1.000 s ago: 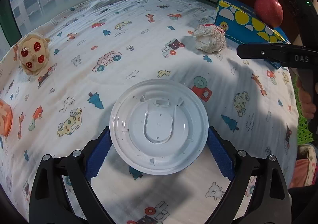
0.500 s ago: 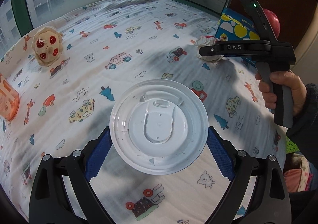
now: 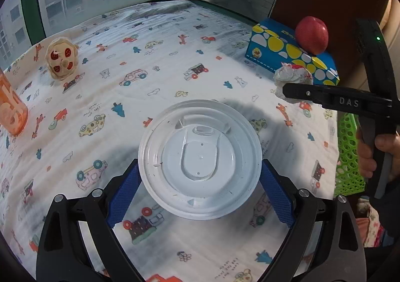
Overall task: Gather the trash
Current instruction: 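Carry the lid with the left tool while the right tool carries the wrapper to the basket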
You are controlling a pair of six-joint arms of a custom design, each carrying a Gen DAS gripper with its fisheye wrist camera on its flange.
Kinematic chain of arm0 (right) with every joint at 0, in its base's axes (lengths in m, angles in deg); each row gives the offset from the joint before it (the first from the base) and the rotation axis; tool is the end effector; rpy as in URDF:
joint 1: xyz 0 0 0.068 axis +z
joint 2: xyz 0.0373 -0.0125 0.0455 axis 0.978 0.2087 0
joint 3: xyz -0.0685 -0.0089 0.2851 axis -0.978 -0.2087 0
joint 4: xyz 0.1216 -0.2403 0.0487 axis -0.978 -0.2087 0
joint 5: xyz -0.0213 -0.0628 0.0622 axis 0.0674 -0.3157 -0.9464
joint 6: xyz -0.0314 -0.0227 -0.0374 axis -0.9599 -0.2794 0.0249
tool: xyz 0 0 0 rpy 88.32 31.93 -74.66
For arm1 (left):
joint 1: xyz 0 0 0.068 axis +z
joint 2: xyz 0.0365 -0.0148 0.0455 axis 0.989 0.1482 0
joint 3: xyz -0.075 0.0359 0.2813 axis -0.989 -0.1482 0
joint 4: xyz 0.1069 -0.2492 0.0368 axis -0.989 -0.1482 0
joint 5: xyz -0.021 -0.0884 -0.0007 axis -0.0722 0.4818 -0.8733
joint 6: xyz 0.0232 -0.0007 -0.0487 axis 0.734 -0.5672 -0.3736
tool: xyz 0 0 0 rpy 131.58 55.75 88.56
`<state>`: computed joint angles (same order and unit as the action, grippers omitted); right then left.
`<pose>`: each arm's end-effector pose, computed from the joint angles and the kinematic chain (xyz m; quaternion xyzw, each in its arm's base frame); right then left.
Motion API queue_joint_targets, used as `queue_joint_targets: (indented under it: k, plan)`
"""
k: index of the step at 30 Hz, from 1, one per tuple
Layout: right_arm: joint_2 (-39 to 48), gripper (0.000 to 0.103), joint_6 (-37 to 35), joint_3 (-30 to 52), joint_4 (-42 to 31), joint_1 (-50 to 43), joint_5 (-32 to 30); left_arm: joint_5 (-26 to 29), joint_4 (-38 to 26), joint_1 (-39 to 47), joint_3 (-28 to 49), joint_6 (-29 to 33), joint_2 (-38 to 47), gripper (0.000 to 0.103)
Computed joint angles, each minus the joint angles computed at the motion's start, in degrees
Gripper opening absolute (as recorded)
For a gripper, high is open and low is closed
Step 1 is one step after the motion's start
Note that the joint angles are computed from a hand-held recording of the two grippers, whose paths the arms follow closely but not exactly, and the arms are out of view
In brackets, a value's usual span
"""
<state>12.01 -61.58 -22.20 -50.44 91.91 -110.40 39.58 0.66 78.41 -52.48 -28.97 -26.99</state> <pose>0.3459 0.1012 0.1905 -0.3399 0.8936 0.1947 0.2194 0.1676 -0.0088 0.1747 -0.1547 0.9383 -0.0634 0.3026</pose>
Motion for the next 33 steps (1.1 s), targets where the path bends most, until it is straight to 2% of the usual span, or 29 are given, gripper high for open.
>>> queue_joint_targets:
  k: [7,13,16,25,33]
  plan:
    - [-12.2,0.051,-10.0,-8.9,-4.9,-10.7,-2.9,-10.4,-6.5,-19.1,2.3,-14.1,-4.5,0.09]
    - [-16.7,0.052,-19.7,-10.1,-11.9,-22.9,-6.7,-18.2,-8.0,-34.8,6.2,-25.9,0.1,0.09]
    - [-16.2,0.052,-24.1,-8.9,-15.2,-28.9,-7.9,-20.9,-7.3,-40.6,8.7,-29.5,4.0,0.09]
    - [-10.4,0.054,-32.3,-1.9,-20.1,-43.6,-9.6,-22.2,-4.3,-48.0,17.5,-31.2,16.4,0.09]
    - [-4.3,0.057,-32.8,4.4,-20.0,-50.1,-9.7,-21.9,-4.5,-49.7,26.7,-28.7,24.9,0.09]
